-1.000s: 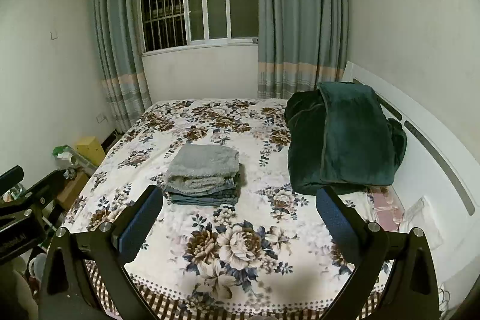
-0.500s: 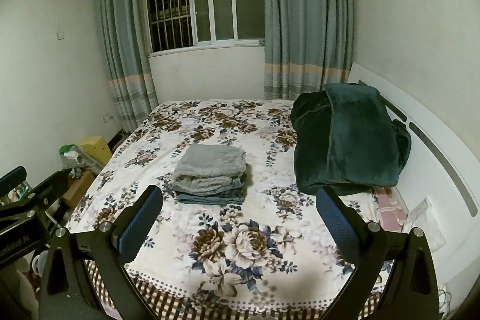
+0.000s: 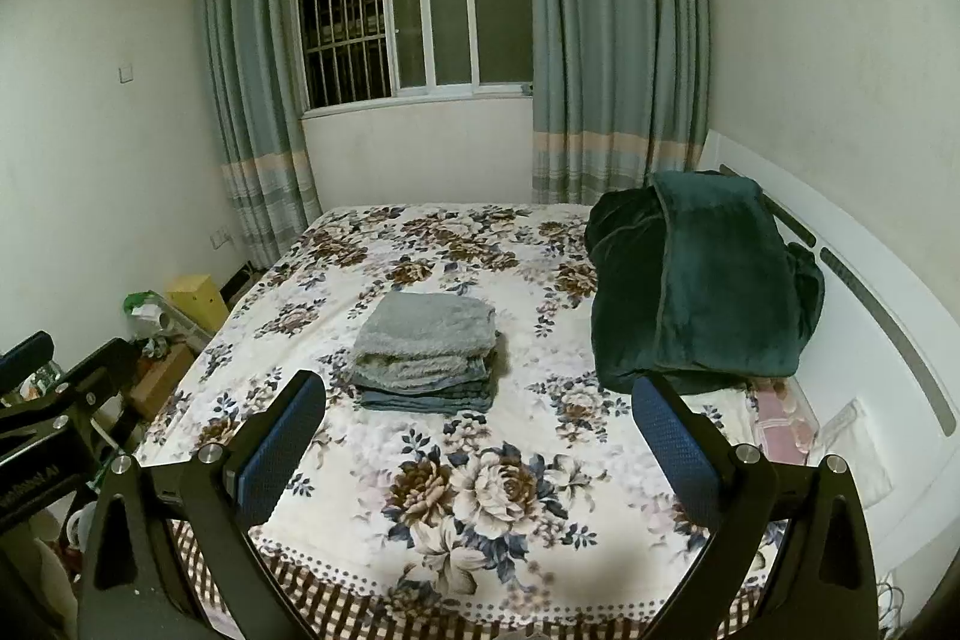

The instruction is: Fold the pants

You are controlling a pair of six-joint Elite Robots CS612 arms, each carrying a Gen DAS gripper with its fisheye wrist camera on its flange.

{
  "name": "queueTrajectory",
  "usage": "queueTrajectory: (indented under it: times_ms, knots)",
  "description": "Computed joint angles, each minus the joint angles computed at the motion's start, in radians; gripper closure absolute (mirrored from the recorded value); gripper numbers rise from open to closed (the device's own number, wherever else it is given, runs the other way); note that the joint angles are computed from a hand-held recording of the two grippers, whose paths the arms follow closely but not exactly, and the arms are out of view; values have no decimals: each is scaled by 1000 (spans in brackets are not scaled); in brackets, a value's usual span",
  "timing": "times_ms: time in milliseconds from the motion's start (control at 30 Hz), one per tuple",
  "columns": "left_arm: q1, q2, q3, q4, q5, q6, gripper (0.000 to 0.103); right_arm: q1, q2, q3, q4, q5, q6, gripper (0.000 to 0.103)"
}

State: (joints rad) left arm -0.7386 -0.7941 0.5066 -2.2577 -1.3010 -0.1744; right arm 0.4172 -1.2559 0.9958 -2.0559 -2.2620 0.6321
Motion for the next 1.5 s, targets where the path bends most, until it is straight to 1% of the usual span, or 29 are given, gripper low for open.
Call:
queueTrajectory:
  times_ms: [367, 567, 1367, 1500]
  knots:
    - [-4, -3, 0, 1, 24, -5, 0, -2, -2, 6, -19, 9, -9, 0]
    - [-5, -13, 22, -7, 28, -3, 0, 1, -2, 7, -18, 9, -3, 0]
    - [-7, -20, 44, -30, 37, 1, 0, 2, -1, 12, -24, 5, -4, 0]
    - [-7, -23, 53, -48, 44, 7, 0, 3, -2, 13, -24, 5, 0, 0]
